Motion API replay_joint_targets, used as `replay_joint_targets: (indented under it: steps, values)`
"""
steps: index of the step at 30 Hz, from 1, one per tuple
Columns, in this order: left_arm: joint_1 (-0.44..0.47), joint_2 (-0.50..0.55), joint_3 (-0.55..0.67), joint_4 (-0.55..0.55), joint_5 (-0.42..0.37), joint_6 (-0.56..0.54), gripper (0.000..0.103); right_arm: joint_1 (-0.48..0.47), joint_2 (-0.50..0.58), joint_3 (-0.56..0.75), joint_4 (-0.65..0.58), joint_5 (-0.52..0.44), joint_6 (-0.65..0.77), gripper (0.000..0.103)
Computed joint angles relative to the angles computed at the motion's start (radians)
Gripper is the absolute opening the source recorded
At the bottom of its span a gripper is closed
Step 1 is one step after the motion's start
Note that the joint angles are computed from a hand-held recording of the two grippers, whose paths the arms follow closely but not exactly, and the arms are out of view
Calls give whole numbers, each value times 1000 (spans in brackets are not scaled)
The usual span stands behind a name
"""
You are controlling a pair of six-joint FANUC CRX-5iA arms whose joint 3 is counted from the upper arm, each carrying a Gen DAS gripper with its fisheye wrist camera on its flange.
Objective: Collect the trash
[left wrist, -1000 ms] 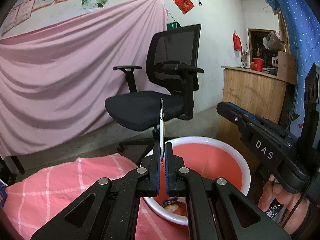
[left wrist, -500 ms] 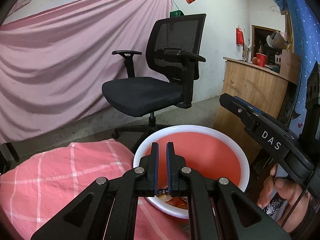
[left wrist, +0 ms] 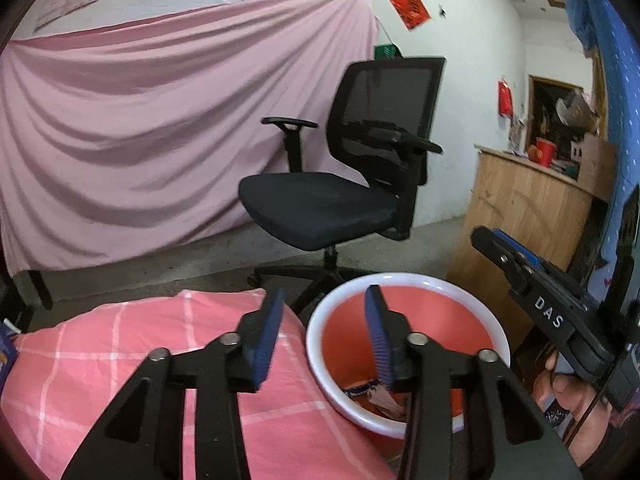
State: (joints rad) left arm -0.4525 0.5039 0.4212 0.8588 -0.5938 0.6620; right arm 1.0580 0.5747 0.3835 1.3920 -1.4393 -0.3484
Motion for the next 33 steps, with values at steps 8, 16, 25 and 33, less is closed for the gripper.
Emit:
replay_joint_targets:
  steps: [8,16,25,33]
  values:
    - [28,-79,-116,76,78,-50,57,21,34,50,27,-49,-2,50]
    - [32,-182,-305,306,202,-216,92,57,107,160,48,-127,62,75]
    - [14,-305,-509,602,291,-495,101,106,205,307,54,-191,128,103]
    - [24,-398,-639,737,330,-619,101,153,347,533,65,-227,275,103]
